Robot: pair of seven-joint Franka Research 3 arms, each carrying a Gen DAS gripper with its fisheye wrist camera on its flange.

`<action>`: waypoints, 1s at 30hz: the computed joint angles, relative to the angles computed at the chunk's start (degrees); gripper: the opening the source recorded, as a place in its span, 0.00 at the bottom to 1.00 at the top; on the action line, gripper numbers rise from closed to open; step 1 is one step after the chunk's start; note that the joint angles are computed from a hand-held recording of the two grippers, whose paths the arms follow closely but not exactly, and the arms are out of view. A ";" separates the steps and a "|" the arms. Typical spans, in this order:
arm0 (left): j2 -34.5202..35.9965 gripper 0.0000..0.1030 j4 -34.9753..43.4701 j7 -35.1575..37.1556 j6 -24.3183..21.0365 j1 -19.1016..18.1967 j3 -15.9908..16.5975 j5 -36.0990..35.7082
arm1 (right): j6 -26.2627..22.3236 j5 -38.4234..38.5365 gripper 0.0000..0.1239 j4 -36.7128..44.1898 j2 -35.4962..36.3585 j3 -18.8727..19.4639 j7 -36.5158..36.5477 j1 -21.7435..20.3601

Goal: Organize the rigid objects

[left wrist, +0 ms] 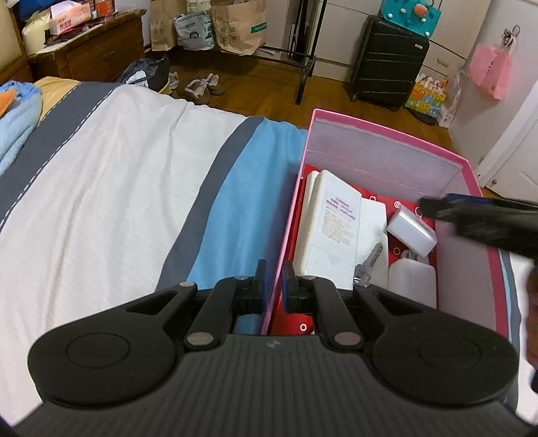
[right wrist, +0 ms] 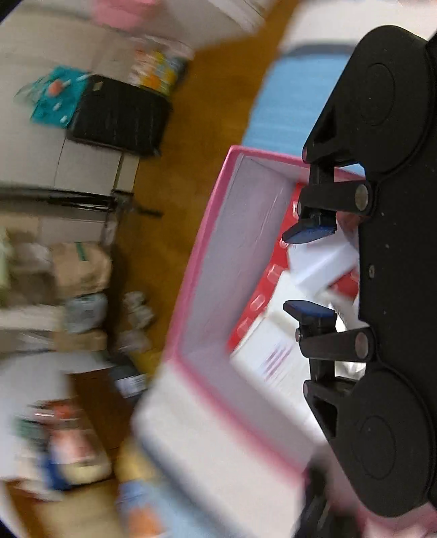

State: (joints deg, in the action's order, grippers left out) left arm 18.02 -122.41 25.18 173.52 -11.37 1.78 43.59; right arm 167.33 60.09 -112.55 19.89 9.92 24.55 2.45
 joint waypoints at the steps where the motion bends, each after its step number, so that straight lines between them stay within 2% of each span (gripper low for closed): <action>1: 0.10 0.07 0.15 0.21 -0.15 0.15 -0.25 -0.40 | -3.62 9.02 0.34 -1.13 -2.01 2.95 -5.52 -4.29; 3: 0.07 0.07 0.22 0.25 -0.51 0.07 -0.26 -0.60 | -11.85 21.36 0.34 -5.04 -6.34 3.59 -10.78 -8.66; 4: 0.06 0.07 0.28 0.21 -0.74 0.00 -0.29 -0.67 | -15.97 24.72 0.34 -7.39 -8.56 2.78 -12.37 -9.80; 5: -0.01 0.07 0.32 0.10 -1.09 -0.16 -0.22 -0.53 | -17.97 26.28 0.34 -9.40 -10.26 1.88 -13.54 -10.00; 9: -0.23 0.07 0.30 0.24 -1.83 0.21 -0.80 -0.81 | -18.33 31.54 0.36 -17.16 -16.91 -1.25 -20.44 -8.32; 12: -0.40 0.07 0.03 0.92 -1.81 0.94 -1.52 -2.04 | -22.77 32.34 0.36 -21.21 -20.73 -4.30 -20.20 -7.42; 16: -0.62 0.07 0.11 0.47 -2.69 0.44 -1.30 -1.91 | -21.60 30.39 0.37 -23.71 -23.04 -6.87 -20.21 -4.61; 19: -1.57 0.08 0.13 -1.35 -5.37 -0.74 -0.99 -0.31 | -21.19 27.47 0.37 -25.74 -26.37 -8.55 -18.00 -2.33; 20: -2.26 0.08 0.14 -2.99 -6.62 -1.62 -0.52 1.65 | -20.79 26.10 0.37 -26.37 -27.61 -9.00 -16.98 -1.55; 23: -5.61 0.08 -0.34 -12.12 -10.85 -4.94 1.13 13.49 | -21.26 23.82 0.37 -28.35 -31.71 -10.97 -15.82 0.41; 27: -8.45 0.08 -1.54 -15.29 -12.97 -3.94 -1.51 17.61 | -19.95 18.82 0.37 -30.75 -35.98 -13.14 -12.16 2.39; 30: -9.78 0.08 -1.53 -15.19 -16.94 -3.21 -4.32 18.45 | -18.37 15.99 0.37 -33.11 -39.62 -14.54 -11.02 3.36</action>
State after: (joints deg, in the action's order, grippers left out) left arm 8.24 -123.95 9.99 156.58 -14.58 -2.55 62.04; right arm 148.96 76.08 -145.66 -19.73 -4.62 13.53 5.81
